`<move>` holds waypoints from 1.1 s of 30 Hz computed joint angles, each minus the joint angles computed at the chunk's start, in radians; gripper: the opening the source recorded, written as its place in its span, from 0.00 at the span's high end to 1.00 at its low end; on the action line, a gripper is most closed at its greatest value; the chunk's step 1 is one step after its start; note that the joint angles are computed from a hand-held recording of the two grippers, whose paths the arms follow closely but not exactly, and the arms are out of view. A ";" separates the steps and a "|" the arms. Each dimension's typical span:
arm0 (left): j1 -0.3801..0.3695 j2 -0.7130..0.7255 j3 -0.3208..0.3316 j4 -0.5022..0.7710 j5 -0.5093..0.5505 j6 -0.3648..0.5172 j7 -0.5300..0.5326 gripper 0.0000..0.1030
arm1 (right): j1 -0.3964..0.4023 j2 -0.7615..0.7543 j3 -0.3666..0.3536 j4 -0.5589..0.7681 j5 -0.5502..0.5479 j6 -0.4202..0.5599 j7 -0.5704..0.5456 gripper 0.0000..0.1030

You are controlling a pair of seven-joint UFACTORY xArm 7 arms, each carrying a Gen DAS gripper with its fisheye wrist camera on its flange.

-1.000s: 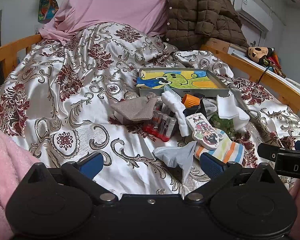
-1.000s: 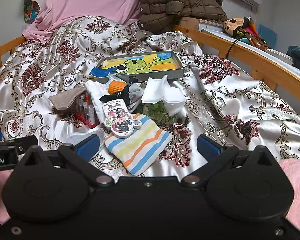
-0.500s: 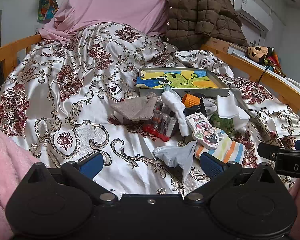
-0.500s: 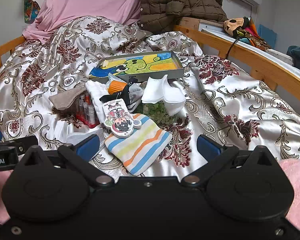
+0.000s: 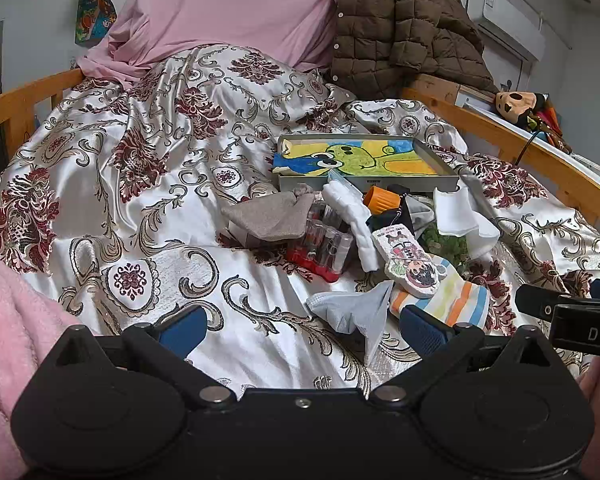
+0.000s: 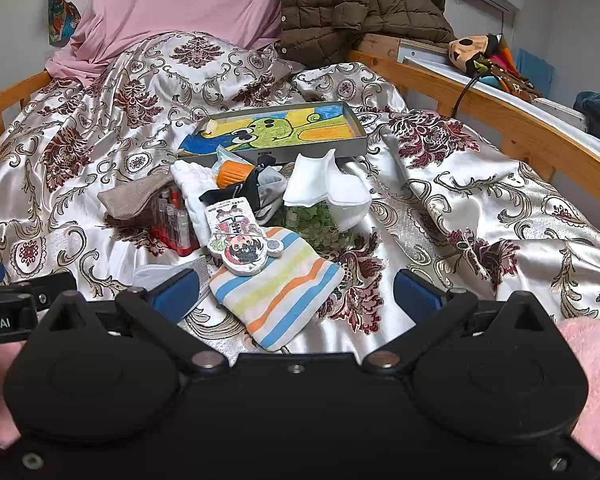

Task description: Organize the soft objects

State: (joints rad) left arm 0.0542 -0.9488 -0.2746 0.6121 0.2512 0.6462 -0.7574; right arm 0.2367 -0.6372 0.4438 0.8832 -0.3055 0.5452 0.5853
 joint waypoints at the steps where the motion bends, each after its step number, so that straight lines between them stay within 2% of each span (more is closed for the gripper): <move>1: 0.000 0.000 0.000 0.000 0.000 0.000 0.000 0.01 | 0.001 0.000 -0.001 0.000 0.000 0.000 0.000 0.01; 14: -0.017 -0.005 0.017 -0.003 -0.007 0.007 0.014 0.01 | 0.002 -0.003 -0.002 -0.002 -0.001 -0.002 0.003 0.01; 21: -0.046 0.023 0.044 0.034 -0.045 0.065 0.061 0.01 | 0.027 0.008 -0.021 0.008 0.023 0.012 -0.026 0.01; 26: -0.056 0.121 0.086 0.116 -0.075 0.141 0.109 0.01 | 0.076 0.069 -0.065 0.053 0.075 0.039 -0.095 0.01; 33: -0.109 0.278 0.157 0.218 -0.103 0.127 0.293 0.01 | 0.160 0.246 -0.186 0.212 0.243 0.110 -0.262 0.01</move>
State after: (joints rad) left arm -0.0549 -0.6705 -0.1172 0.8296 0.1480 0.7734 -0.4640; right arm 0.3972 -0.3916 0.2576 1.0955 -0.0627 0.6549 0.3233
